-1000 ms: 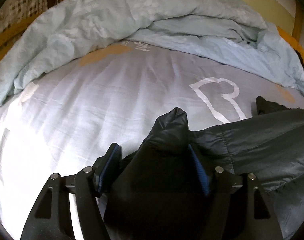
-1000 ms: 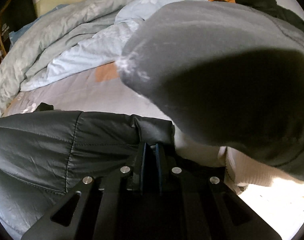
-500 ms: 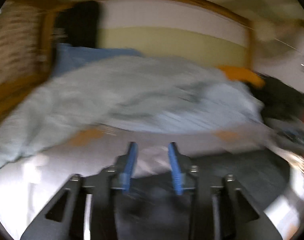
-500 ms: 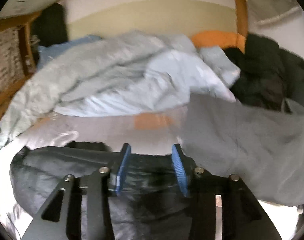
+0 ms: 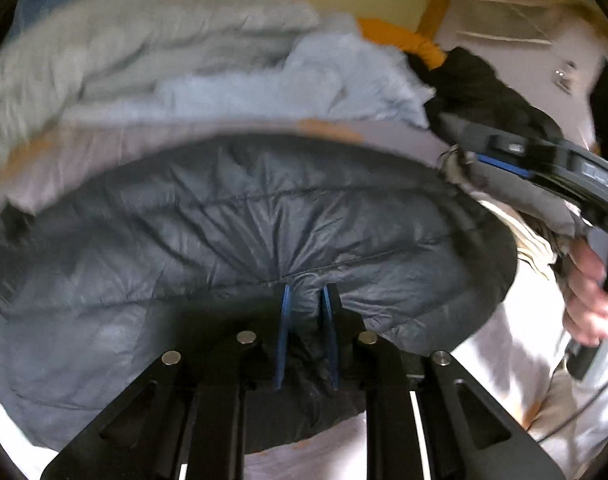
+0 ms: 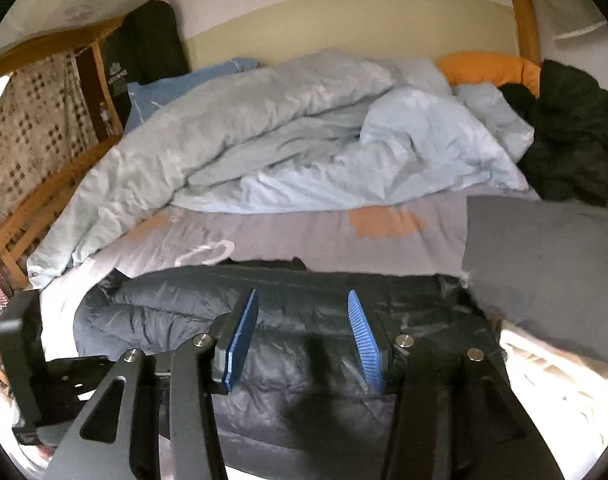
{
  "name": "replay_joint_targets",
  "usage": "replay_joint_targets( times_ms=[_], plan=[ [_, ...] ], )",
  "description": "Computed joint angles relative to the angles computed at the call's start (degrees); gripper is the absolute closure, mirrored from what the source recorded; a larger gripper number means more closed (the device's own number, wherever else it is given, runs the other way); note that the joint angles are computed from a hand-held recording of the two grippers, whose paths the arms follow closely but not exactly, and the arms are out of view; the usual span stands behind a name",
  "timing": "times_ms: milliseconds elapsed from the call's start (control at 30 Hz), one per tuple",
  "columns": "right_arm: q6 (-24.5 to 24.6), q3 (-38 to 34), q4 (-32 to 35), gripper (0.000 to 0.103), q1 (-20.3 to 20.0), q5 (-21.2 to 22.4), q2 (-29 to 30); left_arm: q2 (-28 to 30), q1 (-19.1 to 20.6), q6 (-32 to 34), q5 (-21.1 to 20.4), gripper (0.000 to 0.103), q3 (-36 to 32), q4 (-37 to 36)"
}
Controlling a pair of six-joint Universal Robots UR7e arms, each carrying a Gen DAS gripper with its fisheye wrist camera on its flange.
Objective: Fold large clothes
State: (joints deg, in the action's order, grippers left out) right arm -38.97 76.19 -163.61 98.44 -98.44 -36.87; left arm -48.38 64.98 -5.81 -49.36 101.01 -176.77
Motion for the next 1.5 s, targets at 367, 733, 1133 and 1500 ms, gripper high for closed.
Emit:
replay_joint_targets(
  times_ms=[367,733,1133,1500],
  plan=[
    [-1.58,-1.44,9.76,0.099,0.3,0.89,3.24,5.33,0.89,4.7,3.68,0.086,0.45,-9.05],
    [2.92,-2.16,14.17,0.099,0.32,2.92,4.27,4.18,-3.48,-0.38,9.38,0.091,6.46,-12.87],
    [5.15,-13.74,21.68,0.102,1.68,-6.35,15.19,4.78,1.47,-4.87,-1.91,0.091,8.5,-18.53],
    [13.71,-46.9,28.7,0.103,3.84,-16.92,35.19,2.57,2.42,-9.61,-5.94,0.091,10.35,-17.28]
  ],
)
